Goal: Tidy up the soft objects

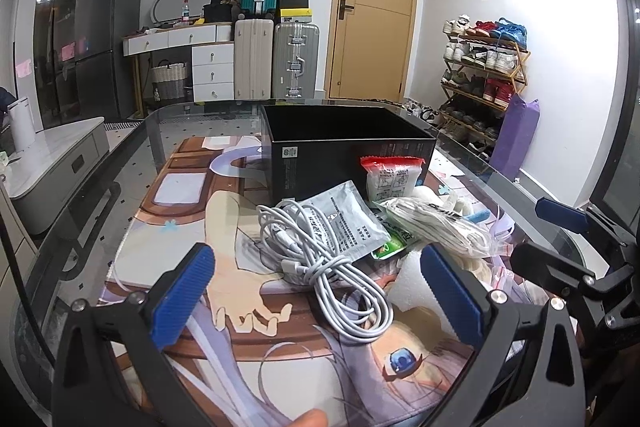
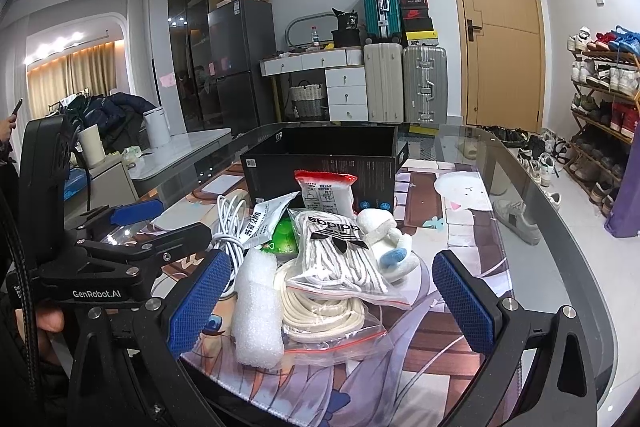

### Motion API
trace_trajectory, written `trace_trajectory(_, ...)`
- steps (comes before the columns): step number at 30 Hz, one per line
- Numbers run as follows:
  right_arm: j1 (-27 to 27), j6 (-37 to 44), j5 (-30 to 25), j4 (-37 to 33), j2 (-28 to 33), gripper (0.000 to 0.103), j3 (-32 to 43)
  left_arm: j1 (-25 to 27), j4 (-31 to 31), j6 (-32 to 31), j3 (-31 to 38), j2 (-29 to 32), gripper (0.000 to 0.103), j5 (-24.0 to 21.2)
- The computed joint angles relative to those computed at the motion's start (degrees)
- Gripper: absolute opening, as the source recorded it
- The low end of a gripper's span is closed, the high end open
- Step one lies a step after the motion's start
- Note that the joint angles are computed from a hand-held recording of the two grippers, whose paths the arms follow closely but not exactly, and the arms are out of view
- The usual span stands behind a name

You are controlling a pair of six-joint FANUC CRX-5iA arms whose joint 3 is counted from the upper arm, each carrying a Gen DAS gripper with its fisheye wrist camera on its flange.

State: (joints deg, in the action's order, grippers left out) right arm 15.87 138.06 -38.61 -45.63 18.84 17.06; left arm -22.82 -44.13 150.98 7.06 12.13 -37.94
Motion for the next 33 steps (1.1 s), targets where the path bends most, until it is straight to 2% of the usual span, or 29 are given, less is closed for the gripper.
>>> trace_trajectory(13, -0.10, -0.38, 0.07, 0.30, 0.03, 0.103, 0.04, 0.59, 0.84, -1.23, 0.19, 0.19, 0.103, 0.31)
trace_trajectory(33, 0.24, -1.64, 0.37, 1.61, 0.21, 0.103, 0.12, 0.24, -0.65, 0.39, -0.20, -0.41, 0.103, -0.35)
